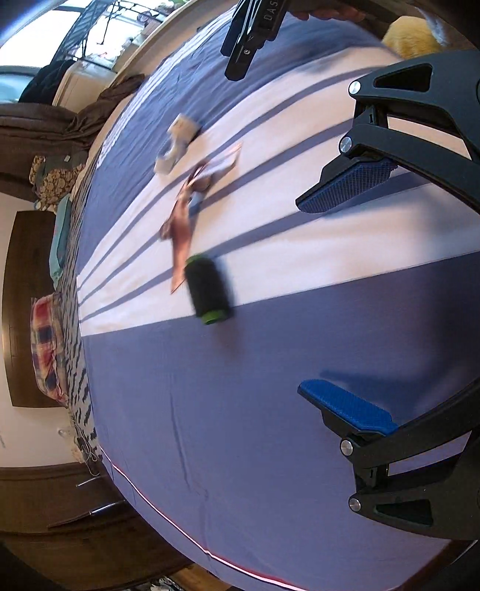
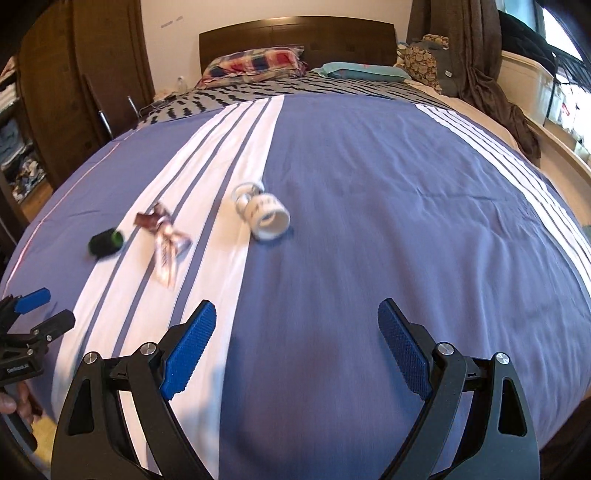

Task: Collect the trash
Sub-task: 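Move both tools back up to the remaining items on the bed, then grasp the black thread spool with the left tool while the right tool grasps the white tape roll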

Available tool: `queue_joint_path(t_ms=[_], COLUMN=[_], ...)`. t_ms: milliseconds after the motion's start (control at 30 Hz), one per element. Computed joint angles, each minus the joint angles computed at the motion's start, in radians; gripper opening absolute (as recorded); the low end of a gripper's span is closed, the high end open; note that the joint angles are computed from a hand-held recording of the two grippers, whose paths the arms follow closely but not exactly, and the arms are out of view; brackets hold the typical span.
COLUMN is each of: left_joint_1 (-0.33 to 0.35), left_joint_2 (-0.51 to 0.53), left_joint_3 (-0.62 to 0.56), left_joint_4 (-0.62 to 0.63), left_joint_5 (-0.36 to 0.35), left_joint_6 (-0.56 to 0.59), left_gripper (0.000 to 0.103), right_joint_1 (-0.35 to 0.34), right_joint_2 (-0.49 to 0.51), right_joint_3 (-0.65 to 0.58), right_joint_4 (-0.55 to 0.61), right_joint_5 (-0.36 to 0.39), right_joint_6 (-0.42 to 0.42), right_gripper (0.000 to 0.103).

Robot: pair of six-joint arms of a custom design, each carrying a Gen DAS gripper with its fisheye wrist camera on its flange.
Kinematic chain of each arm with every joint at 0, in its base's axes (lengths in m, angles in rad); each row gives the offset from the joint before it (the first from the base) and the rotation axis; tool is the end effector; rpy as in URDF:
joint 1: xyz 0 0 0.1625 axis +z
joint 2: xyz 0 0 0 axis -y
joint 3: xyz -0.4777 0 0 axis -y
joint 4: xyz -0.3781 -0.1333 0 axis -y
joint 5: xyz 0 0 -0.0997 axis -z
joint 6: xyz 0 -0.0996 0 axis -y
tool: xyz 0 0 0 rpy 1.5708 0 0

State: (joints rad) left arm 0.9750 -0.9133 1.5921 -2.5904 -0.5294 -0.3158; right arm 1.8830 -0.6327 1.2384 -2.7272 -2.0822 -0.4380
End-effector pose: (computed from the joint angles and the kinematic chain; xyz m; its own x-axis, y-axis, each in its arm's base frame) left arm -0.2096 -0.7000 0.2891 -0.7155 -0.1999 -0.6694 0.3226 0.7554 -0.5704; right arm 0.3343 -0.7606 0.2079 -0.7118 -0.3658 0.5996 -0.6224 0.7242 -0.2970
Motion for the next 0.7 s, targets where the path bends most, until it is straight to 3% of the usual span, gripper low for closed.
queue_joint_path(t_ms=[200,533,567,600,667,700], left_joint_1=[0.050,0.095,0.097,0.098,0.097,0.095], left_joint_2=[0.063,0.146,0.152,0.155,0.161,0.162], left_joint_3=[-0.133,-0.303,-0.313,-0.317,-0.323,-0.323], left_joint_4=[0.040,0.086,0.084,0.082,0.068,0.064], left_joint_5=[-0.006,-0.066,-0.072,-0.080,-0.093,-0.090], left_joint_6=[0.052,0.149,0.160,0.170,0.194,0.200], left_gripper=[0.087,0.085,0.083,0.074,0.058,0.053], right_joint_1=[0.004,-0.001,-0.001,-0.002,-0.003,-0.003], right_joint_2=[0.110,0.214,0.224,0.232,0.234,0.230], right_joint_3=[-0.178,-0.375,-0.395,-0.412,-0.417,-0.410], right_joint_4=[0.090,0.230,0.249,0.273,0.286,0.286], right_joint_5=[-0.018,-0.005,-0.003,-0.002,0.002,0.016], right_joint_6=[-0.039,-0.023,-0.023,-0.022,-0.026,-0.030], right_gripper=[0.084,0.075,0.068,0.064,0.041,0.038])
